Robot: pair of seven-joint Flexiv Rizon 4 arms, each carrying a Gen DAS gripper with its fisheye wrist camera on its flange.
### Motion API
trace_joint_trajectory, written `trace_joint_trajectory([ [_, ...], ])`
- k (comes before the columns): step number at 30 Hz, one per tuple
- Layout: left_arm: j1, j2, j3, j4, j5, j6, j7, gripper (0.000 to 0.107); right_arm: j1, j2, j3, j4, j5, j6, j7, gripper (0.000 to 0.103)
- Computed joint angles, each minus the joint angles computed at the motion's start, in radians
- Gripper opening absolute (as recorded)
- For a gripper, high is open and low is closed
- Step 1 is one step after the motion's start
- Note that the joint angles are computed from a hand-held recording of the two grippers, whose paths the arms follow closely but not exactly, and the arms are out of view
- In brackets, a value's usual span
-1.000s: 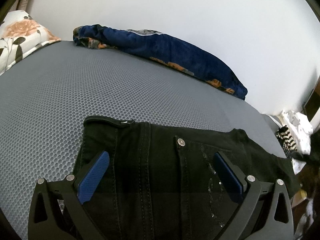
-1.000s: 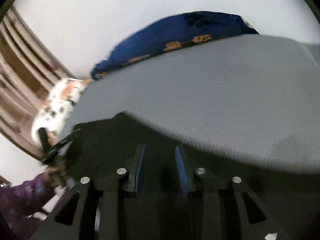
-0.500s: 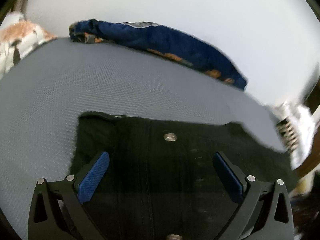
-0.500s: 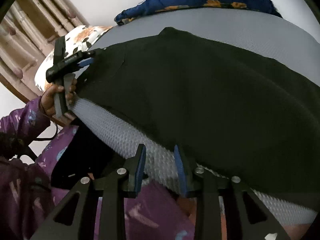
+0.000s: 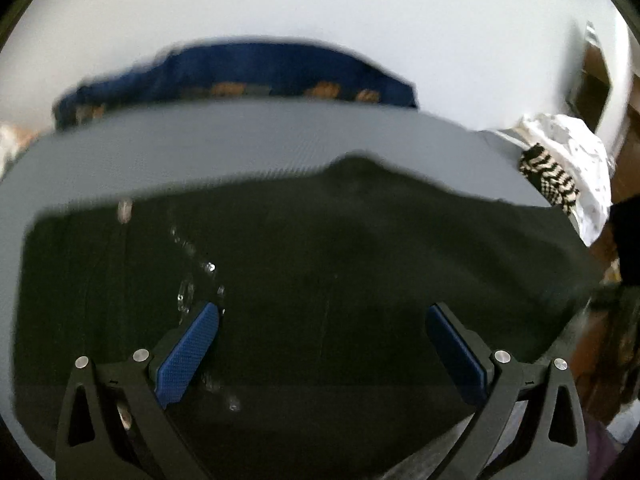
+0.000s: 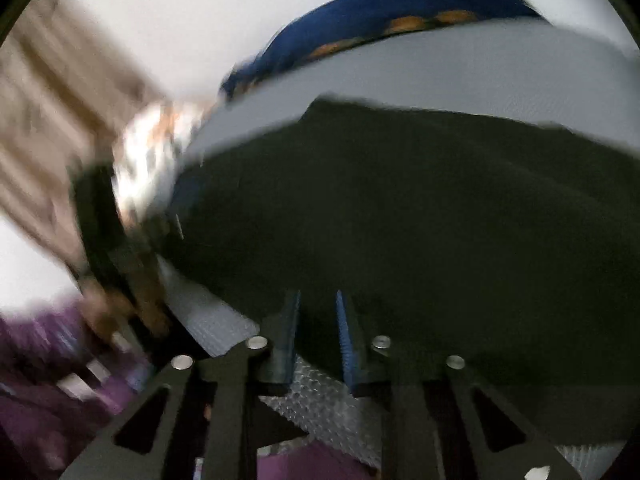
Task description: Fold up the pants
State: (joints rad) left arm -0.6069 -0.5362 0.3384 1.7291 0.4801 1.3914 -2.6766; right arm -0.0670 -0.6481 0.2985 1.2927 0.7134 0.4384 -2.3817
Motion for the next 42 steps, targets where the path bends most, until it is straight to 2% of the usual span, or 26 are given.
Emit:
trace_joint_trajectory([
  [2, -0.045, 0.001, 0.050, -0.007, 0.047, 0.001, -0.062, 0.102, -0.048, -0.021, 0.012, -0.047, 0.082, 0.016, 0.010, 0.020],
  [3, -0.035, 0.003, 0.039, -0.004, 0.029, -0.003, -0.048, 0.102, -0.059, -0.033, 0.013, -0.070, 0.103, 0.027, 0.009, 0.021],
  [7, -0.015, 0.005, 0.012, -0.014, 0.035, -0.033, -0.034, 0.102, -0.043, -0.121, -0.043, -0.171, 0.033, 0.065, 0.093, 0.022],
  [10, -0.005, 0.006, -0.003, -0.015, 0.053, -0.042, -0.023, 0.102, -0.104, -0.236, -0.056, -0.327, 0.018, 0.019, 0.248, 0.007],
  [11, -0.008, 0.006, -0.001, -0.016, 0.064, -0.046, -0.023, 0.102, -0.111, -0.259, -0.073, -0.361, 0.000, 0.053, 0.292, 0.002],
  [13, -0.007, 0.004, -0.007, -0.027, 0.075, -0.065, -0.020, 0.102, -0.132, -0.314, -0.085, -0.450, -0.027, 0.080, 0.353, 0.000],
  [16, -0.002, 0.006, -0.017, -0.035, 0.090, -0.086, -0.028, 0.102, -0.136, -0.364, -0.122, -0.524, -0.104, 0.172, 0.435, 0.001],
  [17, 0.000, 0.007, -0.020, -0.037, 0.095, -0.087, -0.035, 0.102, -0.119, -0.352, -0.159, -0.501, -0.130, 0.243, 0.473, 0.006],
  [18, 0.004, 0.009, -0.025, -0.036, 0.097, -0.085, -0.042, 0.102, -0.114, -0.349, -0.163, -0.492, -0.156, 0.291, 0.494, 0.014],
  [19, 0.009, 0.010, -0.030, -0.035, 0.097, -0.083, -0.049, 0.102, -0.126, -0.335, -0.134, -0.473, -0.153, 0.328, 0.486, 0.013],
  [21, 0.021, 0.016, -0.036, -0.030, 0.087, -0.069, -0.075, 0.102, -0.190, -0.306, -0.005, -0.454, -0.084, 0.287, 0.373, 0.013],
  [22, 0.021, 0.019, -0.031, -0.024, 0.082, -0.051, -0.110, 0.102, -0.207, -0.289, 0.051, -0.440, -0.060, 0.228, 0.282, 0.015],
  [23, 0.021, 0.020, -0.025, -0.022, 0.079, -0.035, -0.133, 0.102, -0.209, -0.279, 0.074, -0.434, -0.059, 0.184, 0.235, 0.017],
  [24, 0.016, 0.020, -0.015, -0.022, 0.079, -0.023, -0.158, 0.102, -0.201, -0.275, 0.087, -0.436, -0.057, 0.127, 0.193, 0.020],
  [26, 0.025, 0.019, -0.023, -0.029, 0.069, -0.021, -0.148, 0.102, -0.161, -0.299, 0.097, -0.496, -0.077, -0.058, 0.144, 0.021],
  [27, 0.033, 0.017, -0.034, -0.034, 0.062, -0.028, -0.125, 0.102, -0.132, -0.297, 0.082, -0.501, -0.098, -0.099, 0.120, 0.021],
  [29, 0.036, 0.009, -0.043, -0.056, 0.059, -0.057, -0.082, 0.102, -0.048, -0.296, 0.024, -0.499, -0.165, -0.100, 0.074, 0.021],
  [31, 0.042, 0.001, -0.053, -0.072, 0.055, -0.080, -0.054, 0.102, 0.015, -0.320, -0.027, -0.526, -0.222, -0.088, 0.094, 0.020],
  [33, 0.045, -0.007, -0.054, -0.076, 0.051, -0.093, -0.050, 0.102, 0.041, -0.372, -0.056, -0.604, -0.256, -0.068, 0.142, 0.003],
  [34, 0.048, -0.010, -0.053, -0.075, 0.047, -0.096, -0.056, 0.102, 0.054, -0.392, -0.079, -0.631, -0.278, -0.030, 0.167, 0.000],
  [35, 0.052, -0.013, -0.051, -0.068, 0.046, -0.081, -0.069, 0.102, 0.066, -0.411, -0.105, -0.651, -0.306, 0.021, 0.191, 0.000],
  [37, 0.041, -0.018, -0.031, -0.063, 0.054, -0.051, -0.100, 0.102, 0.052, -0.488, -0.095, -0.763, -0.346, 0.035, 0.293, 0.000],
  [39, 0.034, -0.021, -0.030, -0.071, 0.051, -0.072, -0.087, 0.102, 0.046, -0.536, -0.122, -0.835, -0.353, 0.054, 0.337, 0.000],
  [40, 0.032, -0.022, -0.031, -0.075, 0.051, -0.083, -0.079, 0.102, 0.035, -0.563, -0.122, -0.883, -0.358, 0.056, 0.402, 0.012],
  [42, 0.032, -0.022, -0.034, -0.080, 0.054, -0.098, -0.072, 0.102, -0.034, -0.565, -0.045, -0.896, -0.271, 0.077, 0.467, 0.021],
])
